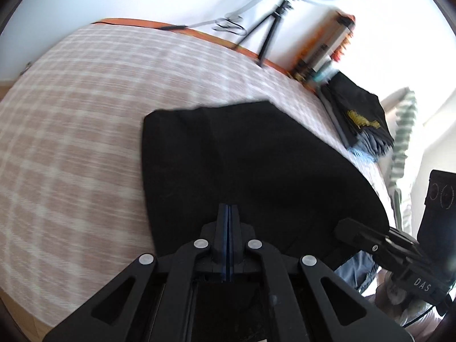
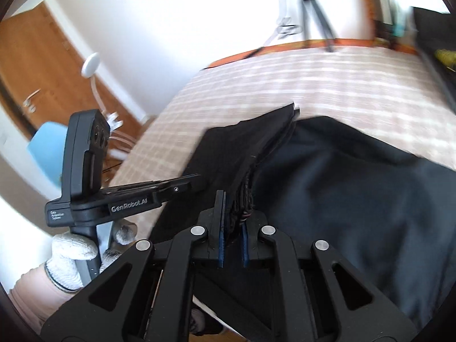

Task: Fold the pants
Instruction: 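Lay the folded pants flat on the blanket with both grippers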

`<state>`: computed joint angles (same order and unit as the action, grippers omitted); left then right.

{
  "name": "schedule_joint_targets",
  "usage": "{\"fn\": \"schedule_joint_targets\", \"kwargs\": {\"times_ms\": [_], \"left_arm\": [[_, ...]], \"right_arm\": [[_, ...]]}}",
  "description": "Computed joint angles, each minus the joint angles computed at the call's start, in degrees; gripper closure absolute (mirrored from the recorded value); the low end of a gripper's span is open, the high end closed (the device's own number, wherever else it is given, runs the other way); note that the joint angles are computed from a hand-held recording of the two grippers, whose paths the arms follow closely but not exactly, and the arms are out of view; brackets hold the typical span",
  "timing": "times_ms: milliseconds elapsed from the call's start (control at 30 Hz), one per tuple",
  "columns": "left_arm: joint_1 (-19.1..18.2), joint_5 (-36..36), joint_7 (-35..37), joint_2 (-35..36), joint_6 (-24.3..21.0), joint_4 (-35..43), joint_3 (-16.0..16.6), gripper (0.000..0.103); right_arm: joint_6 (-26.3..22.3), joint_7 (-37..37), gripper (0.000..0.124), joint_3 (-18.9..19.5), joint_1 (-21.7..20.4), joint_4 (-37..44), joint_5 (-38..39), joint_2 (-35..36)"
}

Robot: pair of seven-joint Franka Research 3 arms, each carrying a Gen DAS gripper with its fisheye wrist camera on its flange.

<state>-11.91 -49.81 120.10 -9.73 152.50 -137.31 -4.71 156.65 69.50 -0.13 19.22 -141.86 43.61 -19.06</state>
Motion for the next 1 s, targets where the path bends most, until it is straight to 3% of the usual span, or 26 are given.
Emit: {"fn": "schedule_joint_targets", "kwargs": {"times_ms": [233,467,867,1000], "left_arm": [[-3.7,2.9,1.4,1.8,-3.3,2.8,-3.9,0.103],[-8.3,6.1,2.3,1.4,-3.7,3.0,-6.9,0.103],[-11.5,10.7,1.3,3.4,-4.1,4.6,-9.3,0.103],[-11.7,12.6,0.1,3.2,-4.1,4.0,-9.1,0.103]], "right_arm": [[-2.6,3.9,0.114,-4.7,-3.3,-8.6,2.8,-9.3],[-2.2,6.5,0.114,-5.6,-7.7,-15.6,1.7,-16.8],[-9.1,15.3,0.114,-5.6,-24.0,-23.8,-15.2,-32.2],[-11.4,15.9,0.114,-6.2,-27.4,-24.7,-19.2,-33.4]]}}
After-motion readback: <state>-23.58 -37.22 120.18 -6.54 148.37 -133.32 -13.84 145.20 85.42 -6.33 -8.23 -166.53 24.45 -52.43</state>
